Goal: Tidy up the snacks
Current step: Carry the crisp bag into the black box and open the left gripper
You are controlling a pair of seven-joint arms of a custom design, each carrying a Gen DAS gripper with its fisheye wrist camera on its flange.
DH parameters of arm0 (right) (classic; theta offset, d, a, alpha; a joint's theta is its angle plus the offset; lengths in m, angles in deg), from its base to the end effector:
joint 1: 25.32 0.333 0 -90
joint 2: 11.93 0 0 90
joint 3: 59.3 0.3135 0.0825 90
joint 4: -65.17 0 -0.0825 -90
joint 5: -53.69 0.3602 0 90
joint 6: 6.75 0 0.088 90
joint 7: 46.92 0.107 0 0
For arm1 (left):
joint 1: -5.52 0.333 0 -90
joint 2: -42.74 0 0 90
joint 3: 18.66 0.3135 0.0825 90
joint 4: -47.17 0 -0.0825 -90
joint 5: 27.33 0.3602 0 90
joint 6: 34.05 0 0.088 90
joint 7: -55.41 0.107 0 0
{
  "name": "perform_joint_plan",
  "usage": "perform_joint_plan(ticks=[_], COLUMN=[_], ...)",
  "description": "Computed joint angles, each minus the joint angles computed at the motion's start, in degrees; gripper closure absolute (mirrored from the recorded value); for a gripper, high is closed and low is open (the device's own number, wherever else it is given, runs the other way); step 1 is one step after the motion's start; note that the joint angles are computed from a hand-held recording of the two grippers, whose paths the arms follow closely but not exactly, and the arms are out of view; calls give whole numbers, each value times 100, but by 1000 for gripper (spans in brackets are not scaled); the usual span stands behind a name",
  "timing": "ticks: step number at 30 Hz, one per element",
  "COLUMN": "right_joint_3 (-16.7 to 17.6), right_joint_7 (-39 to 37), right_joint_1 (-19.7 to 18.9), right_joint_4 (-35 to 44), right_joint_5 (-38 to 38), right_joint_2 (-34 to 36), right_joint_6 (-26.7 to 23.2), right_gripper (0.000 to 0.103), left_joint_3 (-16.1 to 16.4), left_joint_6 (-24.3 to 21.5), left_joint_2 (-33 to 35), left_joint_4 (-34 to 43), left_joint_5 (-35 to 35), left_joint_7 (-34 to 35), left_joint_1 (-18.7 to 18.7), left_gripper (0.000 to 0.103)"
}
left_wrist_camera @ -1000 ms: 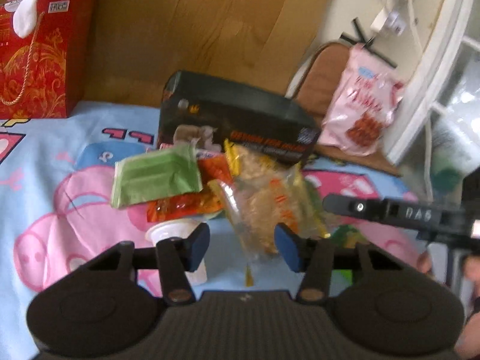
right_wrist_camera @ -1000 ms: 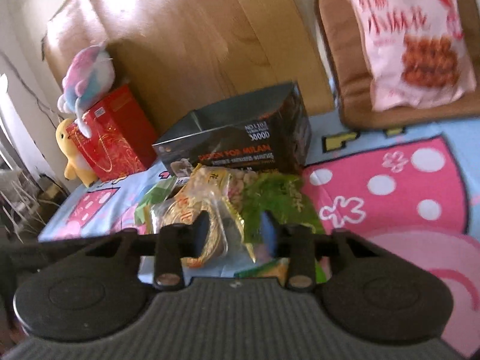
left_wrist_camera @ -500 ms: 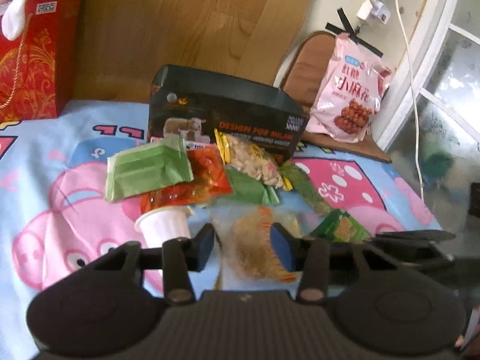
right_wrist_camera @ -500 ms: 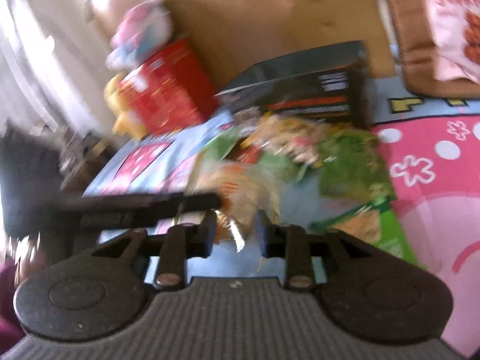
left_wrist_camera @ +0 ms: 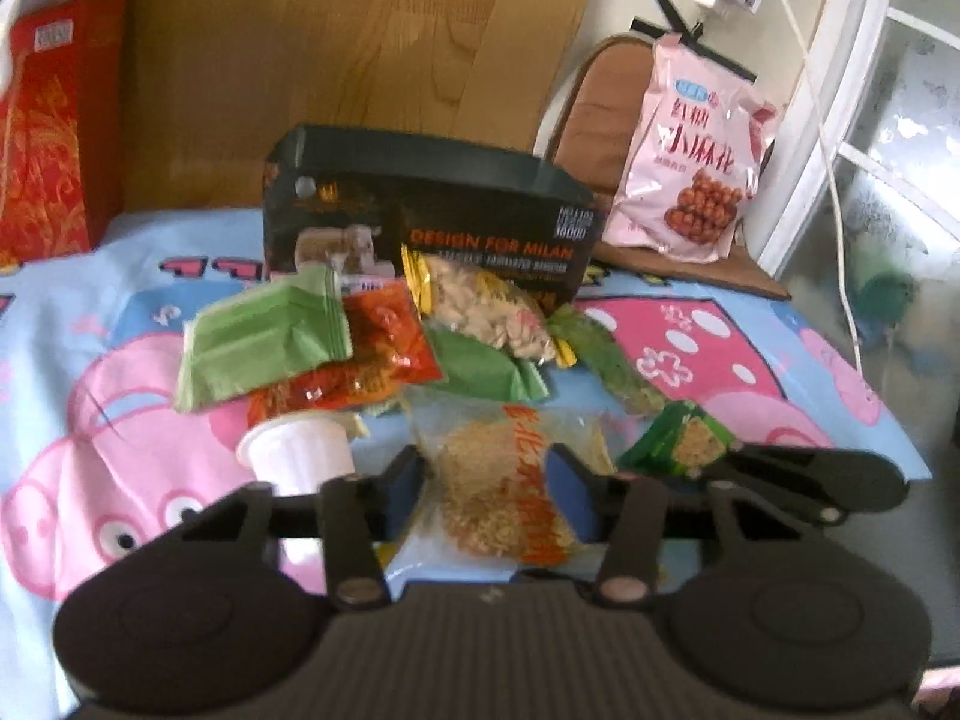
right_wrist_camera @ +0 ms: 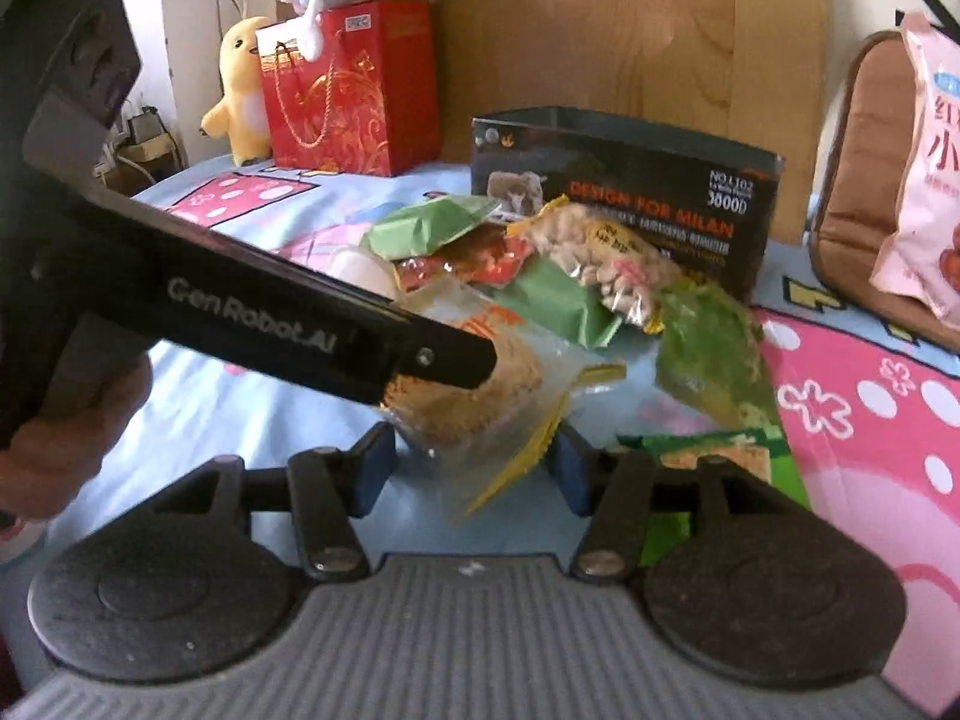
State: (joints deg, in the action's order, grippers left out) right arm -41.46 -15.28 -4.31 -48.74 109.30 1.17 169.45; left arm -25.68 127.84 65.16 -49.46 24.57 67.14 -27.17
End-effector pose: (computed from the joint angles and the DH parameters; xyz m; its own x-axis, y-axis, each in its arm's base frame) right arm 0.5200 0.3178 0.4389 0.6758 -0.7343 -0.0650 -0.4895 -0.3811 -0.7843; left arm 0.5044 -0.4549 0.4566 -0.1733 -0.9512 0.2553 -0.6835 -0.0705 -0.7265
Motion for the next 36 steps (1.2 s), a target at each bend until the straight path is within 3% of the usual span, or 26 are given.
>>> perform_joint_plan(ticks=[2, 4, 7, 9, 11, 14, 17, 19, 21, 23, 24, 25, 26, 28, 30, 33, 36], right_joint_3=[256, 518, 412, 104, -308, -1220, -1917, -2128, -2241, -2004, -1805, -1806, -2008, -2428, -2546, -2159, -1825], right_joint_7=[-502, -1547, -2096, -1762, -926, 701, 1860, 2553, 2865, 2894, 2781, 2958, 3254, 3836, 4326, 4522, 4503], right_joint_1=[-181, -321, -296, -62, 251, 814, 1181, 1242, 1264, 1079, 937, 907, 1019, 1198, 1127, 749, 519], right_joint_4=[-65, 116, 672, 1174, 1724, 2548, 3567, 4079, 4249, 3909, 3727, 3566, 3463, 3422, 3569, 3684, 3746], right_joint_5=[626, 1691, 2223, 1729, 791, -627, -1433, -2068, -2220, -2132, -1968, -1990, -2069, -2157, -2190, -2158, -2301], right_joint_2=[-144, -201, -48, 259, 677, 1291, 2026, 2428, 2586, 2373, 2267, 2196, 2170, 2199, 2270, 2314, 2369], right_joint_6=[43, 255, 236, 296, 351, -103, -691, -944, -795, -402, -128, 139, 295, 325, -143, -613, -744], right_gripper=[51, 51, 51, 51, 52, 52, 52, 49, 45, 45, 45, 45, 45, 45, 45, 45, 45], left_joint_3=[58, 165, 202, 216, 177, 168, 244, 239, 502, 1231, 1588, 1745, 1702, 1151, 581, 293, 603], left_joint_6=[178, 386, 494, 616, 557, 374, 12, -282, -100, 264, 192, -2, -256, -494, -724, -858, -1040], left_joint_2=[-172, -256, -60, 267, 677, 1217, 1805, 2028, 1892, 1646, 1532, 1486, 1497, 1620, 1883, 2113, 2116], left_joint_4=[-98, -29, 511, 1042, 1646, 2406, 3234, 3540, 3283, 2888, 2754, 2714, 2748, 2887, 3187, 3419, 3504], left_joint_5=[136, 440, 574, 385, -97, -694, -1201, -1361, -1569, -1107, -700, -561, -608, -981, -1499, -1914, -1965], left_joint_7=[-180, -376, -221, -7, 364, 916, 1333, 1468, 1422, 554, -45, -300, -307, 129, 748, 1310, 1311], left_joint_1=[-13, -15, 117, 251, 396, 498, 492, 499, 412, 69, -123, -216, -178, 222, 550, 623, 285], left_gripper=[66, 66, 66, 66, 67, 67, 67, 64, 62, 60, 59, 59, 59, 61, 61, 65, 64])
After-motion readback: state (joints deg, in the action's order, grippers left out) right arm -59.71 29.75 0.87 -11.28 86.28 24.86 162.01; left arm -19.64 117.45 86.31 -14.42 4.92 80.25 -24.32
